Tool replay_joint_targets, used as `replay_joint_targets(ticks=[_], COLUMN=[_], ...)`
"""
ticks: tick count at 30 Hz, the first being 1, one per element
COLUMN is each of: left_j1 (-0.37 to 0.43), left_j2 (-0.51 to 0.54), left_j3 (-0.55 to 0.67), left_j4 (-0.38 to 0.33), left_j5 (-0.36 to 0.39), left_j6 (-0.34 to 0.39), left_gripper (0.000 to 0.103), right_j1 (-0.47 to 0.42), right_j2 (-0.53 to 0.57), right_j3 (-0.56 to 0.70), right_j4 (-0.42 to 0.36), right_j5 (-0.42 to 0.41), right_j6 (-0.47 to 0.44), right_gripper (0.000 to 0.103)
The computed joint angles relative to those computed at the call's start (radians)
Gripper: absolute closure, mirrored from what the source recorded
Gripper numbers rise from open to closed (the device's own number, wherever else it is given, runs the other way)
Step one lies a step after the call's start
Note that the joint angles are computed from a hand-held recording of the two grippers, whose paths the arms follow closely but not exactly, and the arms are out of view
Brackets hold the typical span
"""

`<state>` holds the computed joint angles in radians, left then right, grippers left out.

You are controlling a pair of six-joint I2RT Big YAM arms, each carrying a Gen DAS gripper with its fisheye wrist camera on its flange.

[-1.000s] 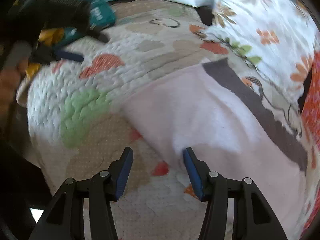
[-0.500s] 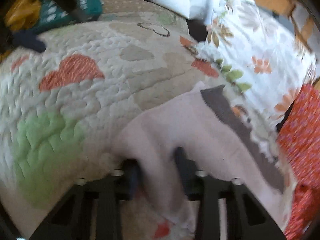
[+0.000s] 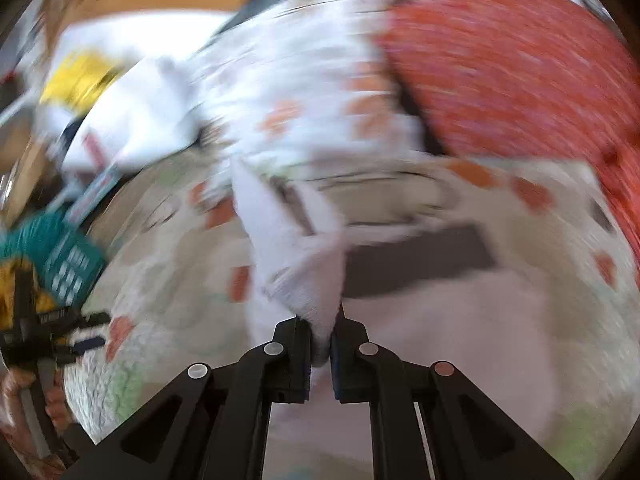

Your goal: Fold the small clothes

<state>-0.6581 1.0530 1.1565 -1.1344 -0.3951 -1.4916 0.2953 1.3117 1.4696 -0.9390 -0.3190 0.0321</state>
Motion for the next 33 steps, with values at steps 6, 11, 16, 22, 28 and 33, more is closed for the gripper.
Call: replay_joint_targets(ticks=[6,11,16,22,28,33], left_j1=[-0.066,-0.126,-0.165,-0.181,-0.181,-0.18], left_j2=[0.184,0.329,0.453,0.586,0.652,0.647], left_j3=[0.11,0.227,0.361,0.504,0.553,0.542], left_j4=[0.089,0.121,0.168,0.139,0.064,0.07], left_j5=[0.066,0.083,0.118,0.158,0.173,0.172], left_j6=[0.118,0.198,0.323,0.423,0.43,0.424], left_gripper=[0.038,0.038,0.038,0.038,0.029,0.027], right_j1=[-0.221,-0.279,-0.272,-0.313,-0.306,-0.353], right_j2=[0.004,-0.003,-0.033,0.017,0.041,0.058], right_j3=[-0.073,-0.119,-0.121,-0.066,-0.079,-0.056], right_j4=[-0.103,-0.141,-0.143,-0.188,-0.233,-0.249], right_j5=[-0.012,-0.085,-0.05,-0.025,-0.012,-0.103], right_j6=[-0.044,-0.054,-0.099,-0.142,-0.219,-0.177], right_gripper=[0.095,0.095,0.095,0.095,0.093,0.078])
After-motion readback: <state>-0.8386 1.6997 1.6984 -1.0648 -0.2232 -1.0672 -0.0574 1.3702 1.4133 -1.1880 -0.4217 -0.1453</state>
